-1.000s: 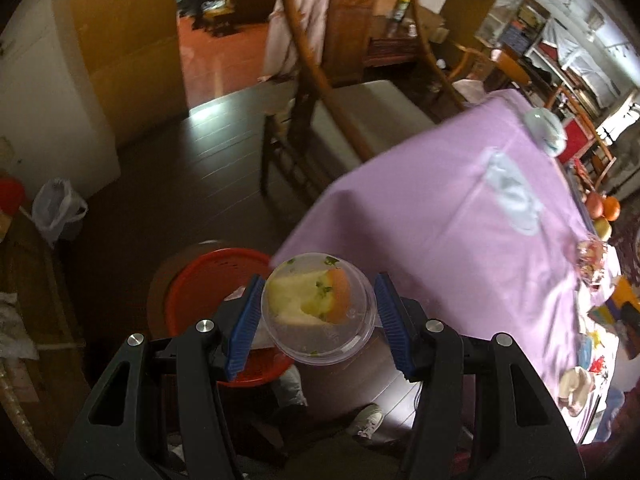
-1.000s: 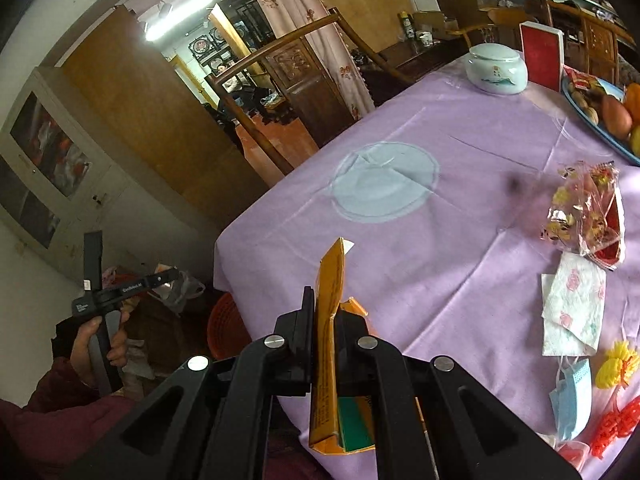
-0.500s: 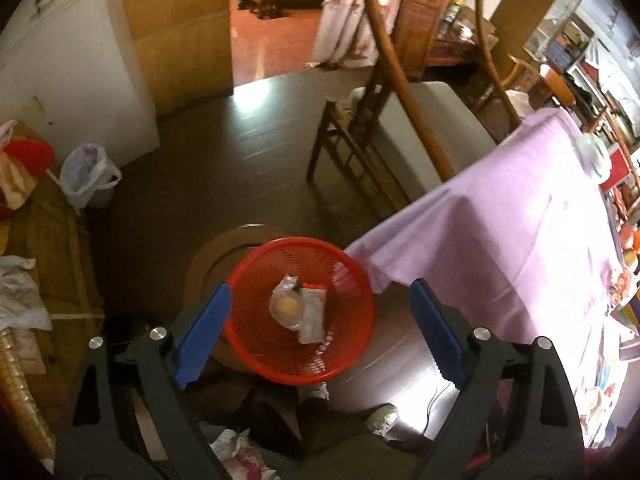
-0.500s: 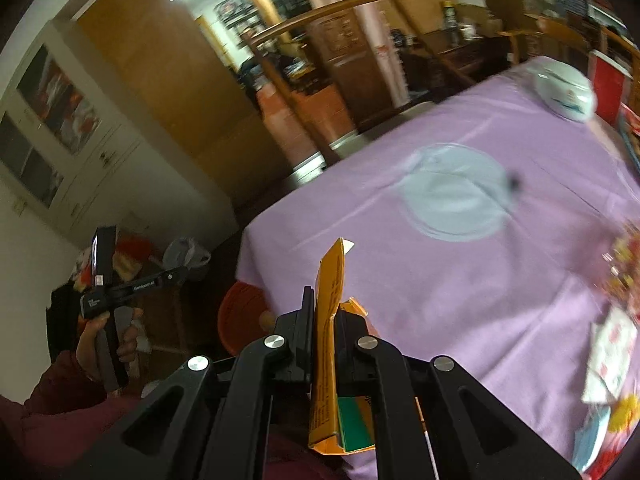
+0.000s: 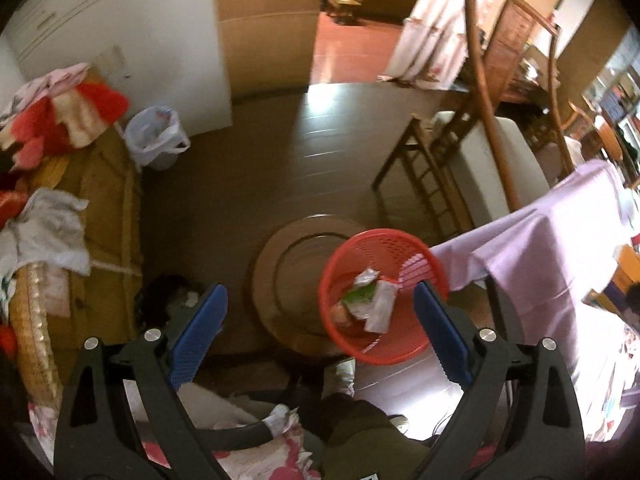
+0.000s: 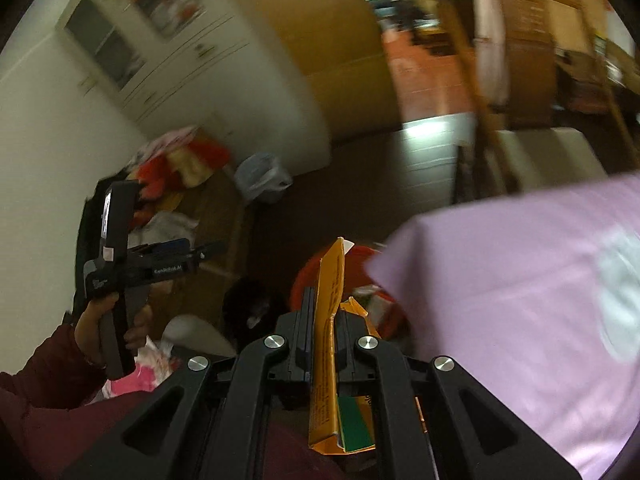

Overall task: Collect trash
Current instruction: 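Lower the orange box over the wastebasket and open the right tool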

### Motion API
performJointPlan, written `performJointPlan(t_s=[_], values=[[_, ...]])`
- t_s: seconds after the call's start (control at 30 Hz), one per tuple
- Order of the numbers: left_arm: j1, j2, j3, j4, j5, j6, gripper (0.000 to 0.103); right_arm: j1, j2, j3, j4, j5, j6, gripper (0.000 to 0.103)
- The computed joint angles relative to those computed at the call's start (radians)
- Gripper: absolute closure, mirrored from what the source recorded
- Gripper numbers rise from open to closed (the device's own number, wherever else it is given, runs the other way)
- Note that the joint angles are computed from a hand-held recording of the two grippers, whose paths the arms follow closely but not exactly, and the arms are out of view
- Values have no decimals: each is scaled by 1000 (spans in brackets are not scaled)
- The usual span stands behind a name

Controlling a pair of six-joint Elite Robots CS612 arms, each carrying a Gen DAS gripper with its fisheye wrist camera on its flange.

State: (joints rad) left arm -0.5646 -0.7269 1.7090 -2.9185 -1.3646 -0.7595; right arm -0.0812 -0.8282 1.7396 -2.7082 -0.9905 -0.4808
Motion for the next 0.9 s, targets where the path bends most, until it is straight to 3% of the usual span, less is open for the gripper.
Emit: performJointPlan(t_s=[0.03, 0.07, 0.1, 0.13, 0.17, 0.43, 0.63, 0.9], values=[[1, -8, 15, 2, 13, -10, 12, 9, 8, -16, 20, -2, -3, 92], [1, -11, 20, 4, 20, -15, 12, 22, 24, -47, 65, -2, -1, 77], [2, -17, 31, 7, 31, -22, 12, 28, 32, -62, 81, -5, 12, 45], [2, -21, 38, 9, 37, -25, 12, 32, 38, -69, 74, -9, 26, 35], [3, -24, 42, 10, 45, -27, 12, 37, 41, -74, 66, -16, 40, 31], [9, -3, 10, -9, 35, -10, 11, 18, 30, -55, 16, -39, 96, 31], [-2, 40, -87, 6, -3, 117, 11, -28, 5, 7, -99, -70, 194, 31], [-39, 104, -240, 37, -69, 333, 11, -119, -31, 131, -304, -117, 400, 32]])
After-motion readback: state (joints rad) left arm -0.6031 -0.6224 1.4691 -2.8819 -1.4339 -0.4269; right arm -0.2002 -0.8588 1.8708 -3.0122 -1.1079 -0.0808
